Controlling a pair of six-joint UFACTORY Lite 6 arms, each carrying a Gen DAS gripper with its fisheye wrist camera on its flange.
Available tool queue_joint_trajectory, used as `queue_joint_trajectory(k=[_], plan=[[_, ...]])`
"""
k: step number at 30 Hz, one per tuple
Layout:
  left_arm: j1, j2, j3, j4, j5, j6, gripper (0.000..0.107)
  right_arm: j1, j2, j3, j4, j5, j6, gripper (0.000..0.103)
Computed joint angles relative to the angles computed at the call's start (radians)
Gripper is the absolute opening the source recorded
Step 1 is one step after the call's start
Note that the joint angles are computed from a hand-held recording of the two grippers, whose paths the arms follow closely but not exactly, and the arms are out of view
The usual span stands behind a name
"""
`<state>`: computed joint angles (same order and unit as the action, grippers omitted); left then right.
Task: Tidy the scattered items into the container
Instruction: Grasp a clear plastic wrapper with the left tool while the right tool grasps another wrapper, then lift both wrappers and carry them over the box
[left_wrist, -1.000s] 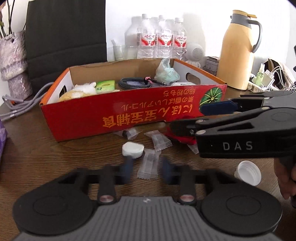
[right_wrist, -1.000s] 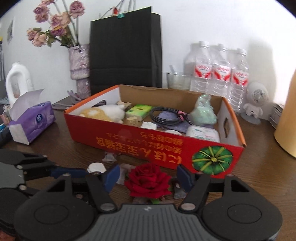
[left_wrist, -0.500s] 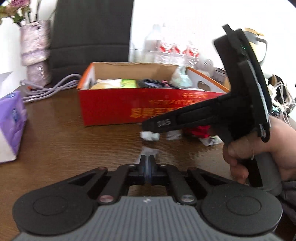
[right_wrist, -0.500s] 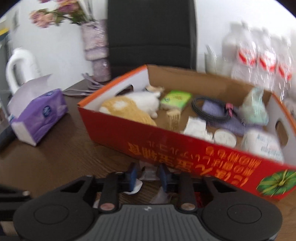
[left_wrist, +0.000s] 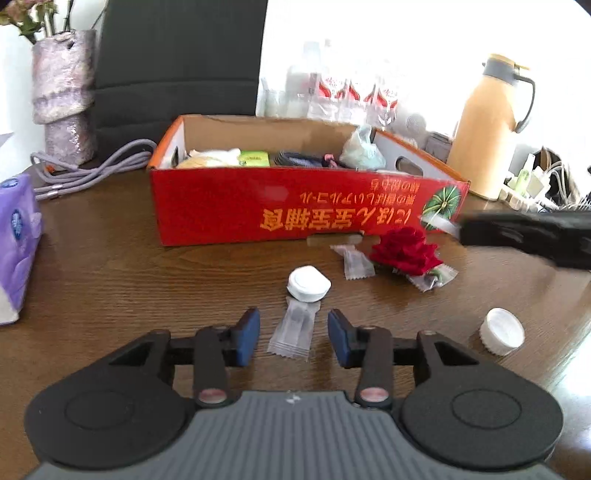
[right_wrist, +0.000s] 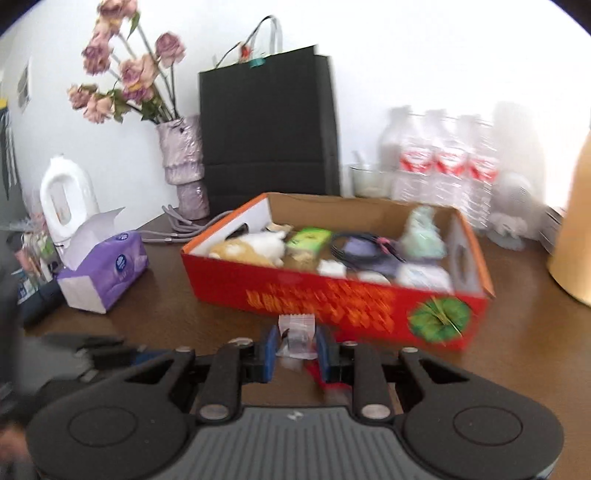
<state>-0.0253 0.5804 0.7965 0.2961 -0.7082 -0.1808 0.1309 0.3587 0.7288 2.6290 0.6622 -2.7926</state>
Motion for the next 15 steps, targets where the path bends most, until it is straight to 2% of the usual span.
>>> queue_joint_trajectory(k=[1,2,3,8,15], plan=[[-0.008,0.005,0.002,-0.021,-0.002,0.023,0.039,-0.019,-0.033,-0.054,0.001,0.014,-0.011,0.022],[-0.013,0.008,-0.001,-0.03,-0.009,0.039,0.022,-0.037,-0.06,-0.105,0.007,0.033,-0.03,0.022],[-0.016,0.009,-0.006,-0.024,-0.019,0.048,0.018,-0.058,-0.084,-0.156,0.007,0.053,-0.043,0.022],[-0.075,-0.081,-0.145,-0.123,-0.06,0.139,0.015,-0.148,-0.154,-0.333,-0.029,0.128,-0.058,0.022],[-0.317,-0.429,-0.621,-0.389,-0.335,0.076,0.015,-0.191,-0.285,-0.555,-0.018,0.302,-0.153,0.022]])
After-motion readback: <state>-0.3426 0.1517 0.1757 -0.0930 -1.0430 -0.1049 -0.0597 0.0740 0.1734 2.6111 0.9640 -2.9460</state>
